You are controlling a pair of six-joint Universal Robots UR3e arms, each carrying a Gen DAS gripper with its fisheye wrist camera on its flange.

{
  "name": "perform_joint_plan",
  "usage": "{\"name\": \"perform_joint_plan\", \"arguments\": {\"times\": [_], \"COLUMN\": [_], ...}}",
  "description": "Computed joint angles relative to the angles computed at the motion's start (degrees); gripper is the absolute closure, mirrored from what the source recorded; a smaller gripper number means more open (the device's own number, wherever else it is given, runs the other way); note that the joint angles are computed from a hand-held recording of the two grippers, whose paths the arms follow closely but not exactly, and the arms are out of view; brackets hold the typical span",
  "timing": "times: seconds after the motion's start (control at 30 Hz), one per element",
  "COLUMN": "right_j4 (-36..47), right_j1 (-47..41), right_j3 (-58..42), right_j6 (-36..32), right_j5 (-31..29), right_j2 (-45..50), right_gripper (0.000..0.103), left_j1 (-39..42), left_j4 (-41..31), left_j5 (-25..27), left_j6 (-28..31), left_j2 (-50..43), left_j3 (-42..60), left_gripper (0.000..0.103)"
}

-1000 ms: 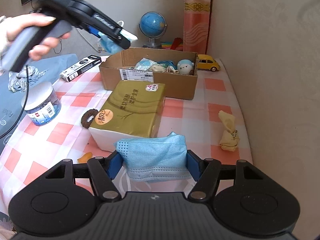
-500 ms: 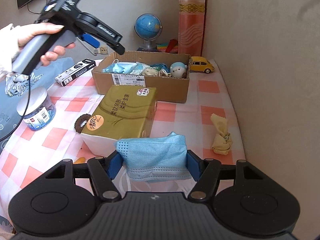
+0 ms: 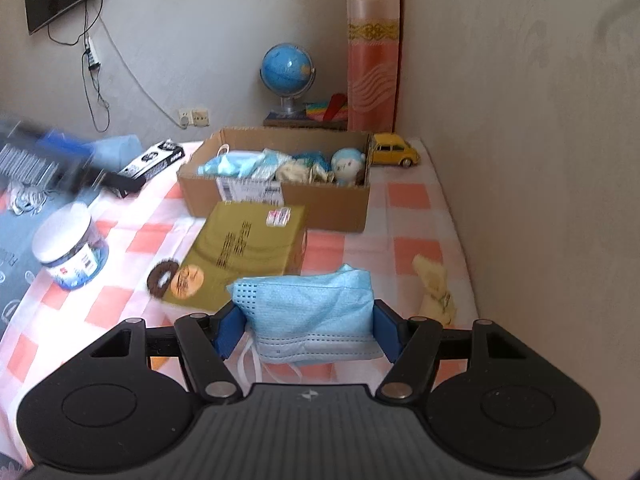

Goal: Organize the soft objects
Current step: 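Carry both blue masks into the box and open both grippers, then move the right gripper to the white cloth while the left gripper approaches the orange earplug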

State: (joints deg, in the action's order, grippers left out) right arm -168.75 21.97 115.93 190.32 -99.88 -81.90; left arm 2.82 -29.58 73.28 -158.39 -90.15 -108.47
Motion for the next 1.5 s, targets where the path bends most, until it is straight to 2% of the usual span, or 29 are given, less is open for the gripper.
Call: {"name": "perform_joint_plan", "arguments": {"times": [0.2,0.3,0.4,0.7,0.9,0.97,1.0,1.1,1.3,1.5], "right_j4": [3.1,5.3,8.7,24.1,35.3,37.9,38.4,37.5,34.0,27.7], "right_j1": [-1.5,-2.5,-3.8,-5.6,-4.8,-4.6,-4.4,-4.2,-4.5,-4.0], "right_j3": [-8.6,-14.5,-22.5,-56.1,-78.4,-83.3,-84.9,-85.5,-76.5,-61.2], "right_j6": [-0.5,-0.5,-0.5,0.2,-0.4,-0.6,-0.8,-0.7,-0.4,0.3], "right_j5": [0.4,1.1,2.9,4.8,3.8,3.6,3.2,3.1,4.3,3.6], "right_j2": [4.0,7.4,11.9,31.8,44.9,47.7,48.8,49.9,45.2,36.5], "right_gripper": [0.032,0.032,0.032,0.032,0.032,0.027,0.02,0.002,0.0,0.0], "left_j1": [0.8,0.0,-0.2,3.6,5.7,6.2,6.5,6.9,7.0,7.3], "left_j4": [4.7,10.3,11.7,12.5,12.5,12.5,12.6,12.5,12.2,11.7], "left_j5": [-1.2,0.3,0.9,-0.8,-0.9,-1.1,-1.2,-1.4,-1.9,-2.4], "left_j6": [-2.4,-3.8,-3.2,-3.7,-3.9,-4.2,-4.2,-4.2,-4.0,-3.7], "left_j2": [9.0,10.1,10.5,10.8,9.7,9.2,9.1,8.7,9.2,10.9], "left_j3": [-13.2,-17.9,-20.0,-22.4,-22.6,-22.6,-22.6,-22.7,-22.9,-23.7], "left_gripper": [0.005,0.005,0.005,0.005,0.005,0.005,0.005,0.005,0.005,0.005]}}
